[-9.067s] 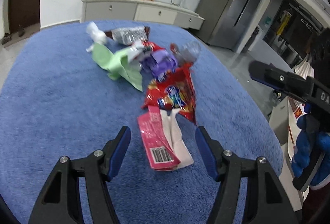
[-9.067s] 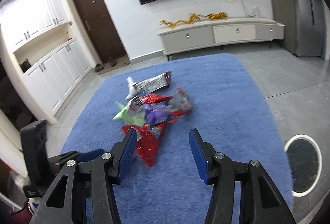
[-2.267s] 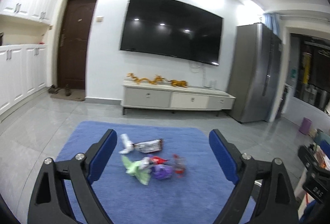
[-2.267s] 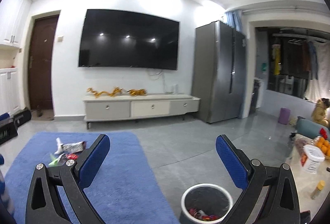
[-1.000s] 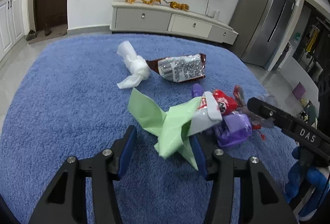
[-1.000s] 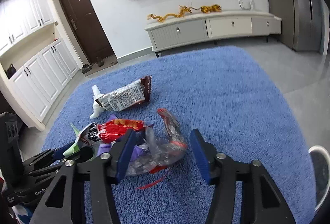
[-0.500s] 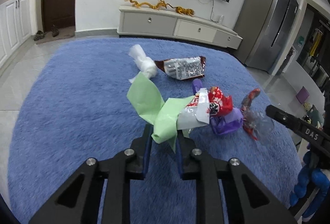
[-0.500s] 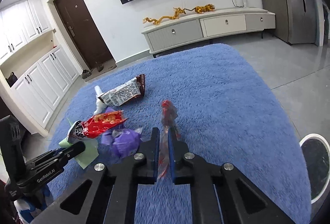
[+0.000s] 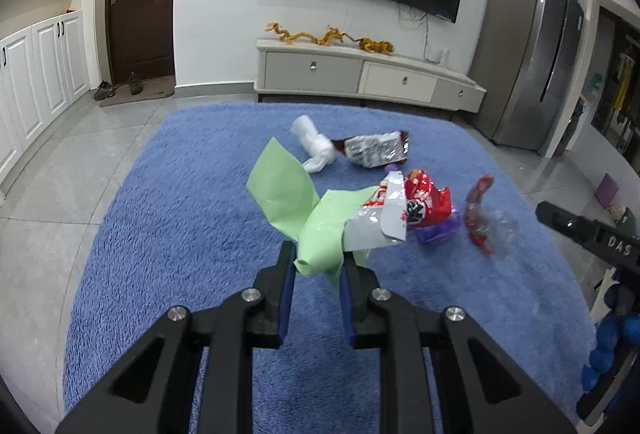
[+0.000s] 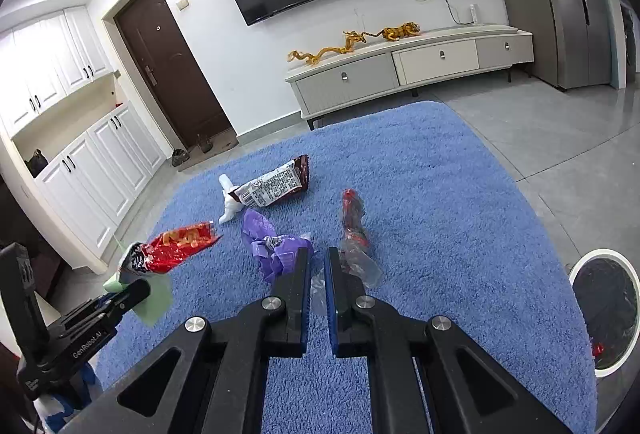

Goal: Collect trash
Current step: 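Carry green paper and clear bag over the bin and open both tools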

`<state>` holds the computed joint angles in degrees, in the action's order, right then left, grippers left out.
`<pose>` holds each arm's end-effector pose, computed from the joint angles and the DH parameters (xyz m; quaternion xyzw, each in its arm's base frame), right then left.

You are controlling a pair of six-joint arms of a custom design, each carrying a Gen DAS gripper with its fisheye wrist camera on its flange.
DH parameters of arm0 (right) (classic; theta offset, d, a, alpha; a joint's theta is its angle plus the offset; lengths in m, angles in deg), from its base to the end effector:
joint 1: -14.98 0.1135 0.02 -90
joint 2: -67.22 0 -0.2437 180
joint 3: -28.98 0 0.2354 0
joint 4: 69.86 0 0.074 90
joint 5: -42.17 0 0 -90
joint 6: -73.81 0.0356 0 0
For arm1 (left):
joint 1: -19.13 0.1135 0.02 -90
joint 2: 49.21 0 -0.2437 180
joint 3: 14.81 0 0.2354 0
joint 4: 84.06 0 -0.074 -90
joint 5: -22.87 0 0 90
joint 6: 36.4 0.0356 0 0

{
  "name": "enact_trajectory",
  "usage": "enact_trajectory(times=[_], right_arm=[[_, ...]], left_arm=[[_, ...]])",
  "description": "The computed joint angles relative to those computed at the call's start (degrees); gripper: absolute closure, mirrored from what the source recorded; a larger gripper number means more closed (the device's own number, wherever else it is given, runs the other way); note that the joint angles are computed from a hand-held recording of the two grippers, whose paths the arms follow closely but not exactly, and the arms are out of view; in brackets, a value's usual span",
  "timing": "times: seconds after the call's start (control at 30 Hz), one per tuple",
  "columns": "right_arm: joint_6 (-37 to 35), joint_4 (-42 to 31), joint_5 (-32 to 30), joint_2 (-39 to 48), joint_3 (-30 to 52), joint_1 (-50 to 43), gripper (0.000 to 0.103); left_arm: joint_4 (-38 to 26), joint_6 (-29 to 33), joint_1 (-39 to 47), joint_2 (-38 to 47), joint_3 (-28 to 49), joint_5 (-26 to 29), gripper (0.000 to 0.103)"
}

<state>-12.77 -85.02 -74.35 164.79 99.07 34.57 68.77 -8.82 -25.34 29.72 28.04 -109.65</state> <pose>0.3139 0.1286 0.1747 -0.2166 0.8696 0.2838 0.3412 0.1657 -0.1289 0.1245 -0.2243 0.8825 0.0369 0.4118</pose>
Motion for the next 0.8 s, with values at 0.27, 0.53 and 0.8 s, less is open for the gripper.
enact_trajectory(times=[0.27, 0.53, 0.8], right_arm=[[1.0, 0.0, 0.7, 9.0, 6.8, 0.4, 0.09], [1.4, 0.4, 1.2, 17.7, 14.3, 1.5, 0.053], [0.8, -4.2, 0.9, 26.3, 24.2, 2.0, 0.053]], left_arm=[[2.9, 8.7, 2.2, 10.0, 5.6, -2.4, 0.084], [15.4, 18.0, 11.0, 12.8, 1.1, 3.1, 0.084], [-3.2, 15.0, 12.1, 26.0, 14.9, -4.9, 0.084]])
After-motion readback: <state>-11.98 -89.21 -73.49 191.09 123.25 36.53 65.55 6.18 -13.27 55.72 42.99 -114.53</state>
